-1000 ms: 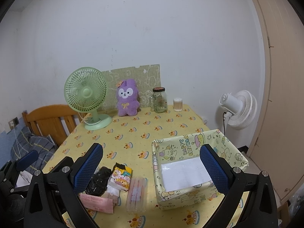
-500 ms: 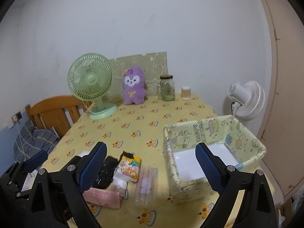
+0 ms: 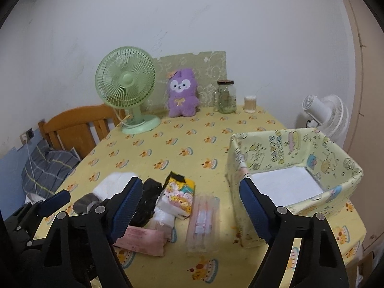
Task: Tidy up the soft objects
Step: 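Reach the right gripper to the cartoon snack box and grasp it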
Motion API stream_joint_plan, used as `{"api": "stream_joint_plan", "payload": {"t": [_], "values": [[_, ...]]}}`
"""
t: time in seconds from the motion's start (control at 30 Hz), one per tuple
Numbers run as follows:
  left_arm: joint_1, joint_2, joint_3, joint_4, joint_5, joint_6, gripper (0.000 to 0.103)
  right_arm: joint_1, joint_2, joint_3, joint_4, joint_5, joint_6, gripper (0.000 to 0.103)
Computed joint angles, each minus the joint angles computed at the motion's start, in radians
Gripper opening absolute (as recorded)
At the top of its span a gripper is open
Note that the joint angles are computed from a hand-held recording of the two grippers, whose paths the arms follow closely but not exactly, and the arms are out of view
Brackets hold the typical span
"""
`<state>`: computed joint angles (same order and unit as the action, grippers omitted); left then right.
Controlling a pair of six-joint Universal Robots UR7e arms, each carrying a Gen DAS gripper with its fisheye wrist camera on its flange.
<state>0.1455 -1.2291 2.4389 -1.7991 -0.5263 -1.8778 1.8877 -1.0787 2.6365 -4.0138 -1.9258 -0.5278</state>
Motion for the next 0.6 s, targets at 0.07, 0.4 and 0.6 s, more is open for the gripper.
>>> {"api": "stream_joint_plan", "payload": {"t": [0.07, 0.4, 0.6], "values": [[0.01, -0.002, 0.001, 0.003, -0.004, 0.008, 0.083, 0.009, 0.023, -0.01, -0.002, -0.01, -0.006, 0.085], [0.088, -0.036, 0.031, -0.06, 0.012, 0.094, 0.083, 0.023, 0.107, -0.083, 0.054, -0.03, 0.002, 0.08], [0.142, -0.042, 0.041, -0.145, 0.037, 0.194, 0.081, 0.02, 0.135, -0.133, 0.108, -0.048, 0.022, 0.08]]}}
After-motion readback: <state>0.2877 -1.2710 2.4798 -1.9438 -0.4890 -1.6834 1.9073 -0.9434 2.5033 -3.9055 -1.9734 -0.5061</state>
